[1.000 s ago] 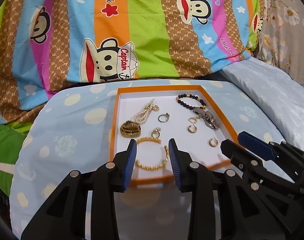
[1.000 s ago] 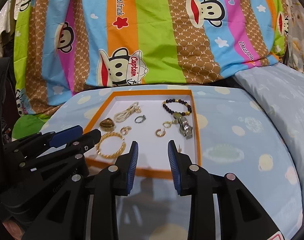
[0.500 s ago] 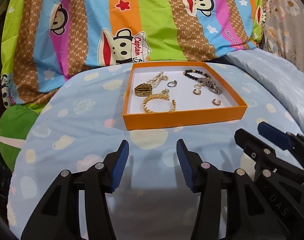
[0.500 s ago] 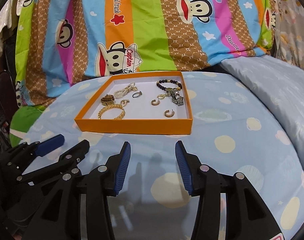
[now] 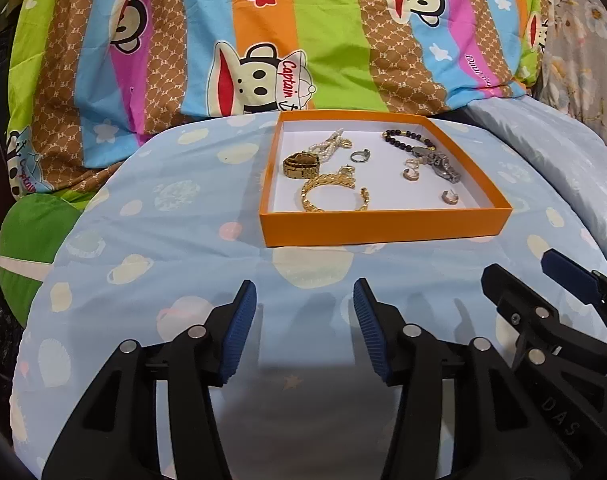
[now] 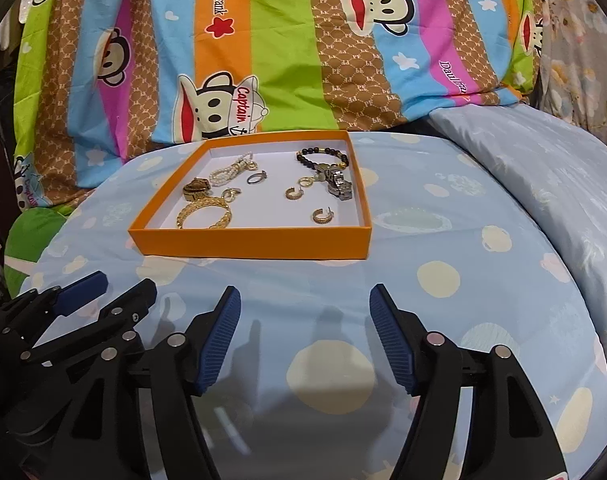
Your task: Organize jewelry
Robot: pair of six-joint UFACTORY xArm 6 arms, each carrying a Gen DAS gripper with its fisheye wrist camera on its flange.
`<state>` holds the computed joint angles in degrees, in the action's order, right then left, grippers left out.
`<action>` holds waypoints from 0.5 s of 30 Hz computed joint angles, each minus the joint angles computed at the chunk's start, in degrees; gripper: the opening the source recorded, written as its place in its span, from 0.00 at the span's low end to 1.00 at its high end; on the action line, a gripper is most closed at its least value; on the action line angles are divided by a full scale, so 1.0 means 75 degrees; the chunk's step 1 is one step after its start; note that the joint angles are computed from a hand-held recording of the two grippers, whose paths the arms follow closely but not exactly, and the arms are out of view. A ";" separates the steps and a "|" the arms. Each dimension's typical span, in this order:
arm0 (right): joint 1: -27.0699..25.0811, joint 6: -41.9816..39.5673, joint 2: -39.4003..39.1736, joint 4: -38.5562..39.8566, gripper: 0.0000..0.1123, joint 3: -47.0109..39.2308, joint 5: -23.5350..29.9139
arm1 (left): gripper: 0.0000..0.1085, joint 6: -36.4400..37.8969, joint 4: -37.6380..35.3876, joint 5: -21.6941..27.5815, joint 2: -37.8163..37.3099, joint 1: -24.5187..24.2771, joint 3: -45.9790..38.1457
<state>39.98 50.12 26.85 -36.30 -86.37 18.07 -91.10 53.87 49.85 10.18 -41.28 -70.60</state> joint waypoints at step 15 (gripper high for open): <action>-0.0088 0.1015 -0.0166 -0.0879 0.70 0.0172 -0.0105 | 0.78 -0.0548 0.0072 0.0771 -0.0081 -0.0145 -0.0013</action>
